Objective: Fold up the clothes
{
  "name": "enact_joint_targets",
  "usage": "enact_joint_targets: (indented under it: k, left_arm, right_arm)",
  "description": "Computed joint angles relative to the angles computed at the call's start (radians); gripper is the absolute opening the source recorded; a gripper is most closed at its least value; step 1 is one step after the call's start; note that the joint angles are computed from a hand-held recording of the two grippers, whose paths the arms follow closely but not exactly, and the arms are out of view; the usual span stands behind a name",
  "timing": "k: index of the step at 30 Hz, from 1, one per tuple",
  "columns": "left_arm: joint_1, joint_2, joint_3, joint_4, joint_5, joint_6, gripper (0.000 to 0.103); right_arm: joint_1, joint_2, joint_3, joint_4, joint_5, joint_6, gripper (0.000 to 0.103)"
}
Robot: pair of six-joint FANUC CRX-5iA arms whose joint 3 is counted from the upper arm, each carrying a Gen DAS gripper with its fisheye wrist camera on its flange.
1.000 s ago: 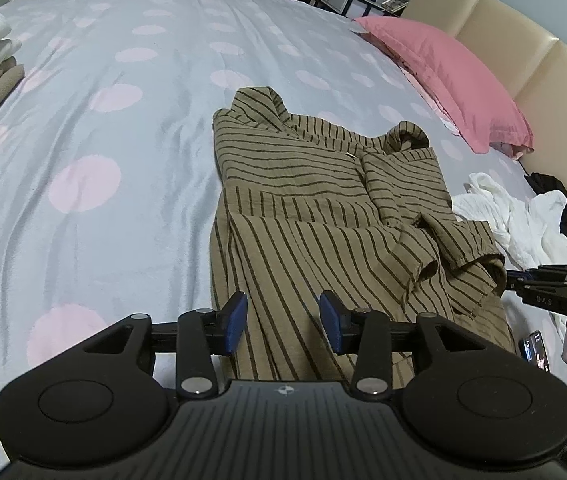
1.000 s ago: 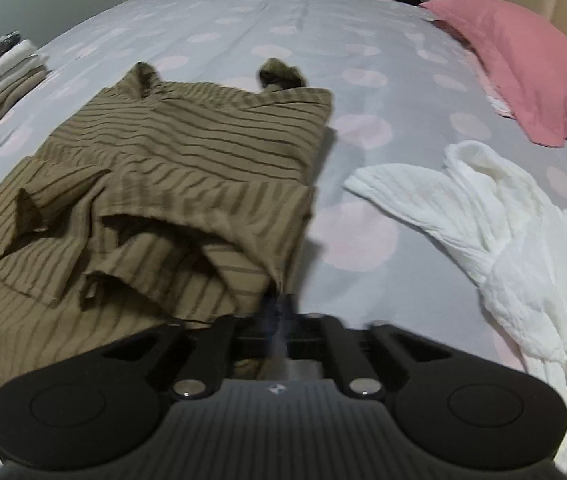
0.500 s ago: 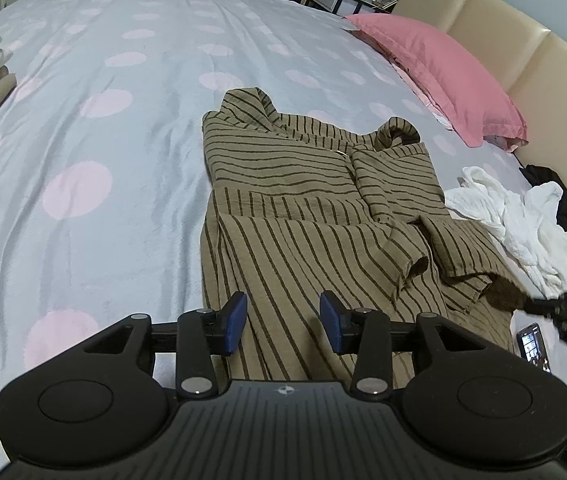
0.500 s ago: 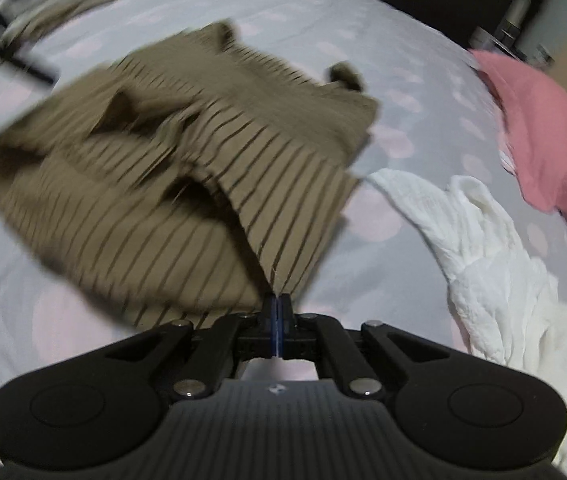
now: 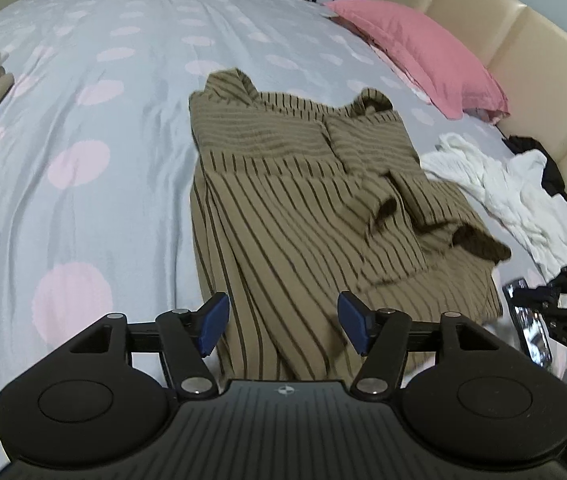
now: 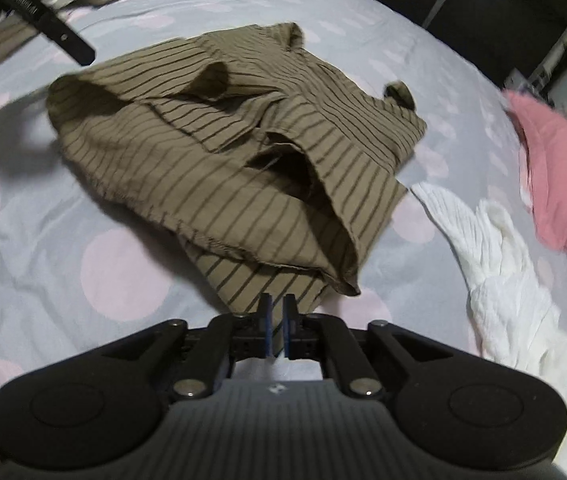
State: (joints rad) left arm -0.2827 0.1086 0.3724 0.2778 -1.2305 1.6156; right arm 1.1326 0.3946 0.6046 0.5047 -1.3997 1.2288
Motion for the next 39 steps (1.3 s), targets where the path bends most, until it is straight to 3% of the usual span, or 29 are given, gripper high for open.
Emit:
enact_joint_targets:
  k: [3,5,6,11,16,18,20,22,24,30,34,39]
  left_arm:
    - [-0.007,-0.005,-0.011,-0.003,-0.002,0.0,0.061]
    - [-0.004,-0.011,-0.027,0.008,0.02,0.004,0.061]
    - [0.001,-0.013,-0.033,0.016,0.035,0.014,0.061]
    - [0.017,0.011,-0.016,0.017,0.085,0.086,0.061]
    - [0.028,0.091,0.04,0.044,0.062,0.118,0.058]
    - [0.028,0.116,0.057,0.058,0.052,0.123,0.048]
    - [0.022,0.134,0.077,0.056,0.05,0.113,0.03]
    - [0.018,0.143,0.091,0.056,0.053,0.094,0.012]
    - [0.022,0.138,0.086,0.064,0.077,0.084,0.003]
    - [0.051,0.116,0.091,0.067,0.139,0.077,0.002]
    - [0.067,0.14,0.125,0.049,0.083,0.106,0.002]
    - [0.071,0.161,0.128,0.039,0.026,0.109,0.003]
  right_arm:
    - [0.018,0.005,-0.04,0.064,0.025,0.048,0.012]
    - [0.025,0.016,-0.05,0.101,0.034,0.085,0.032]
    - [0.028,0.016,-0.063,0.115,0.052,0.102,0.034]
    - [0.034,0.039,-0.074,0.169,0.087,0.174,0.036]
    - [0.031,0.06,-0.093,0.213,0.12,0.242,0.035]
    - [0.028,0.067,-0.094,0.214,0.135,0.263,0.03]
    - [0.024,0.073,-0.08,0.2,0.145,0.28,0.013]
    - [0.02,0.077,-0.057,0.177,0.147,0.286,0.003]
    - [0.018,0.084,-0.02,0.144,0.132,0.289,0.002]
    - [0.001,0.081,0.092,0.017,0.109,0.253,0.002]
    - [-0.019,0.097,0.186,-0.115,0.071,0.27,0.002]
    - [-0.013,0.143,0.204,-0.065,0.008,0.302,0.002]
